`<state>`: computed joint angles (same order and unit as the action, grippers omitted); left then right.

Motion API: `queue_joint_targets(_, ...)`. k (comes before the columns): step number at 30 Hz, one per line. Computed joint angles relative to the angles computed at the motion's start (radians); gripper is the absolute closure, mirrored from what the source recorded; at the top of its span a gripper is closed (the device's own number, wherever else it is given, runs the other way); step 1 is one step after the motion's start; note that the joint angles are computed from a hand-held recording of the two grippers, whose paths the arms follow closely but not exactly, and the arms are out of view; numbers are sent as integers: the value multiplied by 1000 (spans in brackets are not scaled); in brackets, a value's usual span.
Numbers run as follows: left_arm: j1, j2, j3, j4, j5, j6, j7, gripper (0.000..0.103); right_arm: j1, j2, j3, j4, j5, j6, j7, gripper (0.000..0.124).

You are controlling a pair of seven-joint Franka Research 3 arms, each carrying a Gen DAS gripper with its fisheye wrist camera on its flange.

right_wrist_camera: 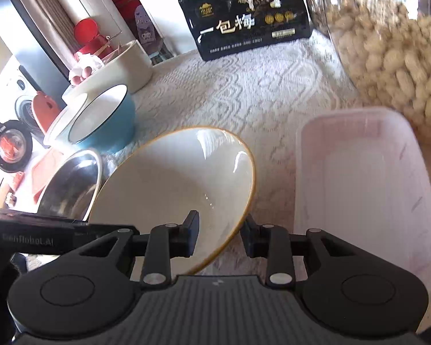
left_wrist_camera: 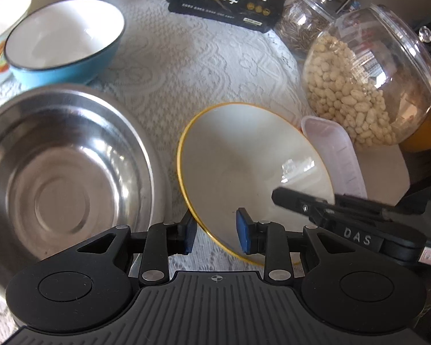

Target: Organize plates and bowls

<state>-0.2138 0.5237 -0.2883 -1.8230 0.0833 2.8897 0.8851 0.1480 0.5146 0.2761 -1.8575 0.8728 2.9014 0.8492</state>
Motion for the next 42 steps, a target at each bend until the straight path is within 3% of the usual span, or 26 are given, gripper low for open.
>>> queue_joint_targets(4,12,-10,-5,-27,-22,36,-26,77,-29,3,23,-7,47,-20,-29,93)
queue_joint_targets(11,4,-15,11,-30,-4,53,-67,77,-31,16,36,9,116,39,-75,93)
queue_joint_targets(19,-44,10,69,34,69,23,-115,75,-32,55,31,66,110,22,-37,92)
queue_joint_targets(29,6,35,11,48,47,24,-59,73,-31,11,27,8,126,23,-41,91)
queue_joint_targets(42,-13,14,32,22,46,38,-73,73,-29,11,33,6,154,38,-56,88)
